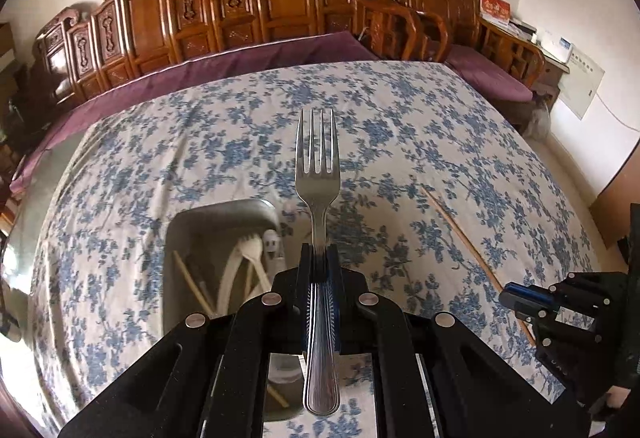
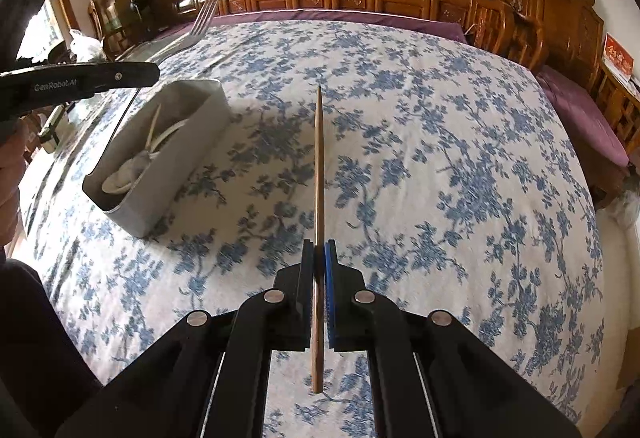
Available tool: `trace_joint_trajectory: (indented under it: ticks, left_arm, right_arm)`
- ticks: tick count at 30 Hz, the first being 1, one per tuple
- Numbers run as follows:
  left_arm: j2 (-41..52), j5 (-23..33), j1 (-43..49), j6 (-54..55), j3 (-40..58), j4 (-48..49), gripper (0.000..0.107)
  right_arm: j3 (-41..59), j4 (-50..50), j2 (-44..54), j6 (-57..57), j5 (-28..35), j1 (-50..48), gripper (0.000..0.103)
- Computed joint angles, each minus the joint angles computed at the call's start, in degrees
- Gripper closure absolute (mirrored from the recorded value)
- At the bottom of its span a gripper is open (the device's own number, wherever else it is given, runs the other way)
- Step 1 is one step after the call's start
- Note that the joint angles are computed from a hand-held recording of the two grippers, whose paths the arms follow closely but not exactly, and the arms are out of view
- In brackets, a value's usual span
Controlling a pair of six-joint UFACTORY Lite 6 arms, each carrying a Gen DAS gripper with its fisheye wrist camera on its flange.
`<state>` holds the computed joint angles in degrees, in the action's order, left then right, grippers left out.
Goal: Organize utensils
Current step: 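Carry the metal fork into the tray and open the left tool while the right tool carries the chopstick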
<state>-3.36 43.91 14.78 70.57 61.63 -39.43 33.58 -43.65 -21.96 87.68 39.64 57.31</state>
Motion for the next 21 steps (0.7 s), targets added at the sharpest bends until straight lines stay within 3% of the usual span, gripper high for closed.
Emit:
trace_joint_trajectory:
  ticks: [8, 21]
  left_arm:
    - [5.7, -0.2, 4.7, 3.4, 4.3, -0.1, 0.101]
    - [18.7, -7.0, 7.7, 6.1, 7.8, 2.4, 0.101]
  right_arm:
    - [5.9, -1.5, 5.6, 0.8, -1.1, 0.9, 0.097]
    - [13.1, -2.4, 13.3, 0.8, -2.8, 1.7, 0.097]
